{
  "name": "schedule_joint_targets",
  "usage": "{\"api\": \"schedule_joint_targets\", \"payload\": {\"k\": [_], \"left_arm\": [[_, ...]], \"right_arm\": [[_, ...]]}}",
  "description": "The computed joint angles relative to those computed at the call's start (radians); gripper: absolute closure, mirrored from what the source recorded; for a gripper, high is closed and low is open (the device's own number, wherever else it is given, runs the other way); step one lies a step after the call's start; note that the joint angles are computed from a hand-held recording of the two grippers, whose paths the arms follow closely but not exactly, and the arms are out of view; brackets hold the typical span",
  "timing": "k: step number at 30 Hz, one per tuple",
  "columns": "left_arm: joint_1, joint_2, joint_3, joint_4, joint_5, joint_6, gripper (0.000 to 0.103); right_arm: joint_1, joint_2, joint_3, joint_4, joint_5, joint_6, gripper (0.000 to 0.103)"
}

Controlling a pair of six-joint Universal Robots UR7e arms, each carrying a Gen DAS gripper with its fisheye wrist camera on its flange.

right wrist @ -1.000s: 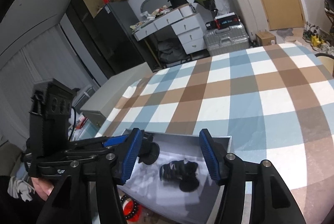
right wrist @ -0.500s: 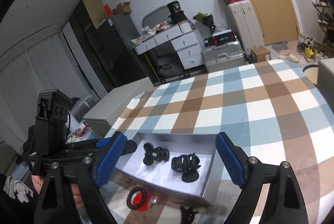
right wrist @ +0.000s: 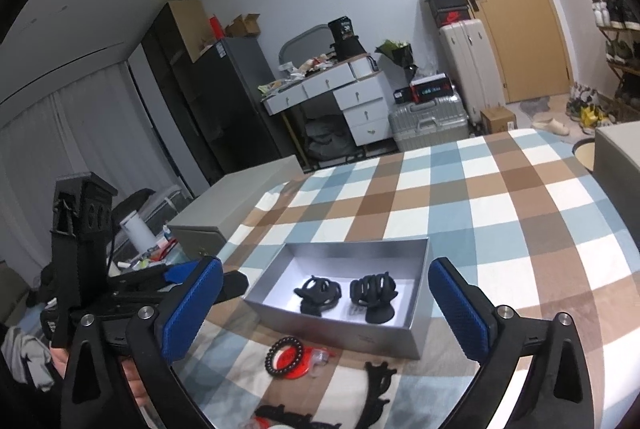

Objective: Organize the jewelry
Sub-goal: 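Open the right gripper to drop the two claw clips into the box, then move the right gripper back to the pile and close on a red-capped bottle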

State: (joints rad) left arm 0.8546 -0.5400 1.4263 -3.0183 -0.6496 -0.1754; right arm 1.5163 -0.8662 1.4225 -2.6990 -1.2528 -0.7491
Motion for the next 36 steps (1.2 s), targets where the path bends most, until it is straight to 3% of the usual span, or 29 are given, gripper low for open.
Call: {"api": "schedule_joint_targets", "payload": {"k": [4,6,9,13,14,16,19,24,30,36], "left_arm": [[-0.019,0.008,0.020,-0.067,0.048,0.023,0.027],[-0.029,0.015,0.028,-0.106,0.076,0.041,0.020],[-0.043,0.023,0.045,-0.165,0.109,0.069,0.018],[-0.056,0.029,0.066,-0.179,0.147,0.059,0.016],[-0.058,0.028,0.074,-0.180,0.153,0.048,0.011],[-0.061,0.029,0.098,-0.216,0.145,0.036,0.002],[-0.071,0.033,0.138,-0.281,0.139,0.045,0.001],[-0.073,0.025,0.183,-0.226,0.188,-0.030,0.001],[-0.043,-0.036,0.251,-0.081,0.091,-0.209,0.001],[-0.038,-0.049,0.262,0.058,0.002,-0.265,0.001]], "right_arm": [[-0.005,-0.027,0.056,-0.053,0.011,-0.015,0.000],[-0.008,-0.040,0.085,-0.087,0.014,-0.024,0.000],[-0.014,-0.058,0.124,-0.130,0.012,-0.041,0.000],[-0.016,-0.079,0.168,-0.174,-0.022,-0.070,0.000],[-0.018,-0.084,0.178,-0.183,-0.026,-0.074,0.000],[-0.022,-0.093,0.195,-0.185,-0.039,-0.083,0.000],[-0.025,-0.101,0.208,-0.168,-0.073,-0.104,0.000],[-0.034,-0.117,0.233,-0.133,-0.107,-0.138,0.000],[-0.047,-0.126,0.246,-0.084,-0.149,-0.131,0.000],[-0.058,-0.125,0.255,-0.093,-0.178,-0.111,0.000]]}}
